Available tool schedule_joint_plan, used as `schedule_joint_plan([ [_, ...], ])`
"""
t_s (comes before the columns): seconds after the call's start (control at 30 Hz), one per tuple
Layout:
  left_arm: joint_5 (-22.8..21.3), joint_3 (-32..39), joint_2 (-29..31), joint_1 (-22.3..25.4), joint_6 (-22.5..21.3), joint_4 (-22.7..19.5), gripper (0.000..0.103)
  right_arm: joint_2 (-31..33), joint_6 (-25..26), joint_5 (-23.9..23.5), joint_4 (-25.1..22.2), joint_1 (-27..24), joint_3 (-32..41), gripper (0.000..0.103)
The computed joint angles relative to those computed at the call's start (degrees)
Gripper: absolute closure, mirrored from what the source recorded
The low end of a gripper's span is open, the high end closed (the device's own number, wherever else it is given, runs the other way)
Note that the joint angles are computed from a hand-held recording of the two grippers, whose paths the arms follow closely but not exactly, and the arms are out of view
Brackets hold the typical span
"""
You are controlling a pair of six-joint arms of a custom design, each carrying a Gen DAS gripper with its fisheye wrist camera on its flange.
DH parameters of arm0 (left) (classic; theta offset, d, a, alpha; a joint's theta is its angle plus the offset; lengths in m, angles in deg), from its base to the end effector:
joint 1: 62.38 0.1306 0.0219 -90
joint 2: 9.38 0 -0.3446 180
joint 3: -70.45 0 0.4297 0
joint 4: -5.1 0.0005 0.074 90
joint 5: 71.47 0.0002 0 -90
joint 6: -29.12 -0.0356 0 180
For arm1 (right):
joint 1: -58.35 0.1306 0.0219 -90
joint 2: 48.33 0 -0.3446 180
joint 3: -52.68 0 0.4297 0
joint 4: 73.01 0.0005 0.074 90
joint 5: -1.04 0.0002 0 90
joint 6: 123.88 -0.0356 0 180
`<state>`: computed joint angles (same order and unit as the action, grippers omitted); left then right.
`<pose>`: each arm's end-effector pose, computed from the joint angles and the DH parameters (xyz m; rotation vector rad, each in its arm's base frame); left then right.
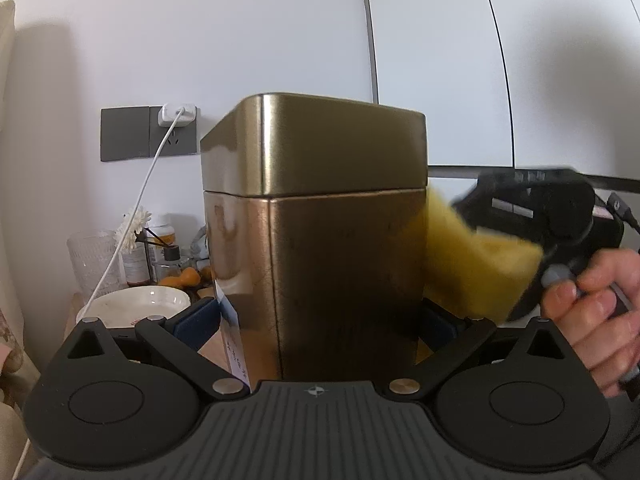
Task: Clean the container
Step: 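Wipe the tin's side with the yellow cloth in the right gripper while the left gripper holds it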
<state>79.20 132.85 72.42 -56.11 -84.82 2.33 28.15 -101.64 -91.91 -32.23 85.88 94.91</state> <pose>0.4633 0.0192 0.2943 0.9102 1.5569 -0.6541 0.3589 0.1886 0.2361 0.5121 1.5339 1.3671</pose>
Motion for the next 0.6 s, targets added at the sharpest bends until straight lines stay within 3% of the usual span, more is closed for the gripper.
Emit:
schedule_joint_plan([
  [0.17,0.5,-0.16,0.21,0.25,2.29,1.53,0.001,1.41,-4.09,0.37,0.49,-0.14,-0.35,0.085],
  [0.33,-0.99,-0.98,-0.36,-0.2,2.94,3.44,0.001,1.27,-1.01,-0.79,2.2,-1.18,1.52,0.085],
  [0.6,-4.25,-2.46,-1.55,-0.85,4.36,5.73,0.001,2.92,-3.24,-1.45,0.01,-2.24,2.42,0.085],
])
